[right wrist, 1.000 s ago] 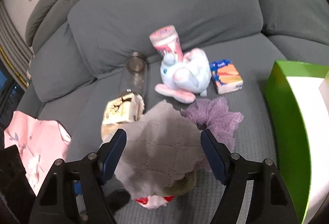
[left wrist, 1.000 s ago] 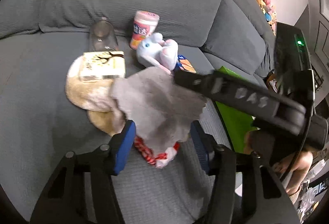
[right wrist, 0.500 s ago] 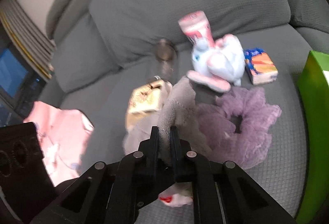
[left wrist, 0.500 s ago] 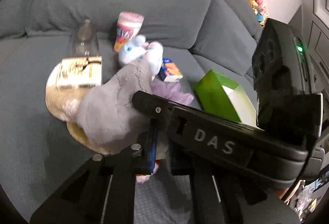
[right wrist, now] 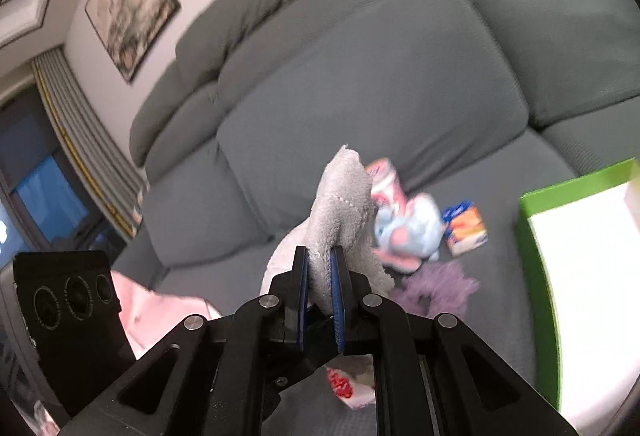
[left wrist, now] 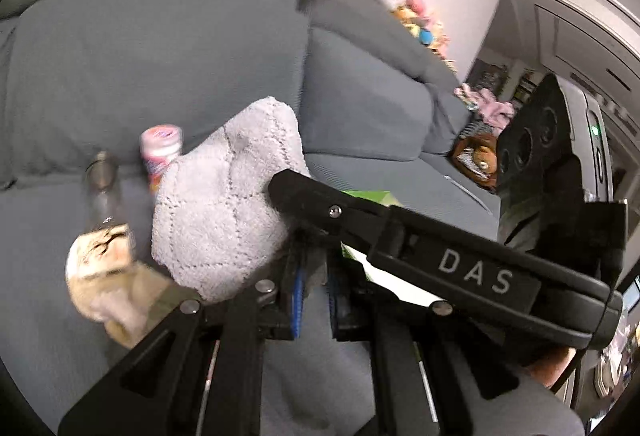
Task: Organize soft objects
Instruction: 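Lift the grey cloth with the right gripper and carry it over the green box, then open the right gripper to drop the cloth into the box, then withdraw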
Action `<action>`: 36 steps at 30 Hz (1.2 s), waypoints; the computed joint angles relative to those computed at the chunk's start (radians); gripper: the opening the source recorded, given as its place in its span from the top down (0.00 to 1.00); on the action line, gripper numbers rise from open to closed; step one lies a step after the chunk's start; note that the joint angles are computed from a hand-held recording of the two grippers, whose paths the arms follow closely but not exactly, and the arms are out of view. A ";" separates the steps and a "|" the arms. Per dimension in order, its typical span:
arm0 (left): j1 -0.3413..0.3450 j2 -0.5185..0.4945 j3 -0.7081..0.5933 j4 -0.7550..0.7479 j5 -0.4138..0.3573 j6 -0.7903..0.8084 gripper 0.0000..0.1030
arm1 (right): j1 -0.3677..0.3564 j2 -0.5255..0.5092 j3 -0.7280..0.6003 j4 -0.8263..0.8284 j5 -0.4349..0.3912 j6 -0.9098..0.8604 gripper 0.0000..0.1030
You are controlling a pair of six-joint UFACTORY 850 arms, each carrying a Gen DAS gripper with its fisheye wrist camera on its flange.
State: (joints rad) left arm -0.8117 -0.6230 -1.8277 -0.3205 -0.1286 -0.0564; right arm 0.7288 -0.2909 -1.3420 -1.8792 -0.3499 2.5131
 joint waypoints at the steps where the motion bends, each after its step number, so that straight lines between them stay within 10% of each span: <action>1: -0.004 -0.013 -0.024 -0.057 -0.007 0.066 0.95 | 0.006 0.014 0.016 -0.004 -0.033 0.005 0.88; 8: -0.029 -0.129 -0.216 -0.379 -0.097 0.418 0.94 | 0.032 0.122 0.146 -0.061 -0.225 0.142 0.88; 17: -0.068 -0.324 -0.535 -0.244 -0.278 0.305 0.94 | 0.028 0.226 0.288 0.017 -0.390 0.207 0.88; 25: -0.069 -0.494 -0.803 -0.163 -0.449 0.163 0.94 | -0.020 0.250 0.322 0.188 -0.402 0.172 0.88; 36: -0.067 -0.527 -0.831 -0.028 -0.517 0.010 0.86 | -0.078 0.170 0.230 0.554 -0.385 -0.141 0.88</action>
